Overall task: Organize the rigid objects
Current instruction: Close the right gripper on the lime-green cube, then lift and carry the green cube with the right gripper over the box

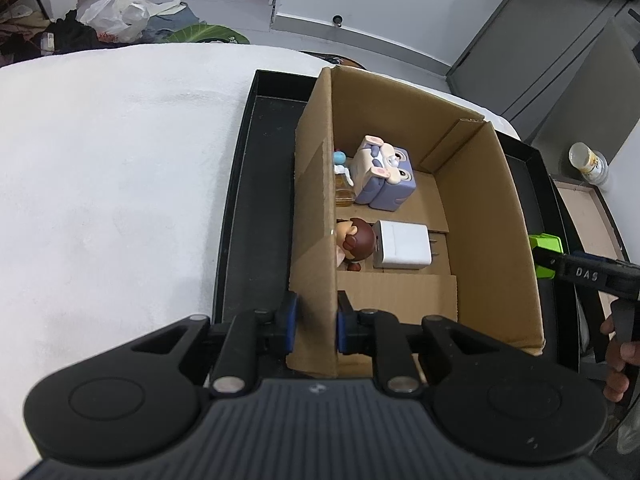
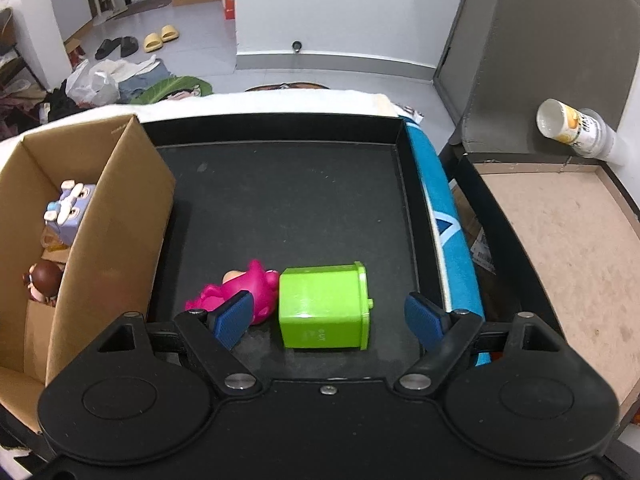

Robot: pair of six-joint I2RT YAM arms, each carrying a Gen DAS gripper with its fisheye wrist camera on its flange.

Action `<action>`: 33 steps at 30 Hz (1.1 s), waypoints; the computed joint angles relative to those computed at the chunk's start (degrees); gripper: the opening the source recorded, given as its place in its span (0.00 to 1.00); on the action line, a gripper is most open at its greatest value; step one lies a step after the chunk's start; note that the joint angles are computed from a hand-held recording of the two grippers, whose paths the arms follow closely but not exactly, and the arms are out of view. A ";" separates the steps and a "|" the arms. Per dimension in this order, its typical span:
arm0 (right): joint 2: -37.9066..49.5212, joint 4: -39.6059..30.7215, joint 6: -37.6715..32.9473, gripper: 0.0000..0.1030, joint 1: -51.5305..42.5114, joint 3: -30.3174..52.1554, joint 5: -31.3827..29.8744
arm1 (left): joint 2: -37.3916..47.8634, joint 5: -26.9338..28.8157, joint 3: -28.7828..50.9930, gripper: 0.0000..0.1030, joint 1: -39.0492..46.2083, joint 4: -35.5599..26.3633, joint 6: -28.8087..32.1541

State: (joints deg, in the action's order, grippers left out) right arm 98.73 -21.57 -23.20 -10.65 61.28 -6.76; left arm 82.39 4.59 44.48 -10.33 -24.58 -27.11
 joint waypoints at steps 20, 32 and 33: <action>-3.44 -7.58 -0.89 0.47 -1.30 -1.08 -1.08 | 2.01 -2.93 2.31 0.17 -2.21 -3.58 -5.13; -8.81 -7.57 -3.01 0.47 -3.49 -2.78 -6.00 | 1.25 -6.11 5.18 0.17 -3.99 -8.60 -9.04; -8.84 -7.54 -3.34 0.47 -3.84 -2.77 -6.55 | 0.97 -6.56 5.46 0.17 -4.41 -9.01 -9.47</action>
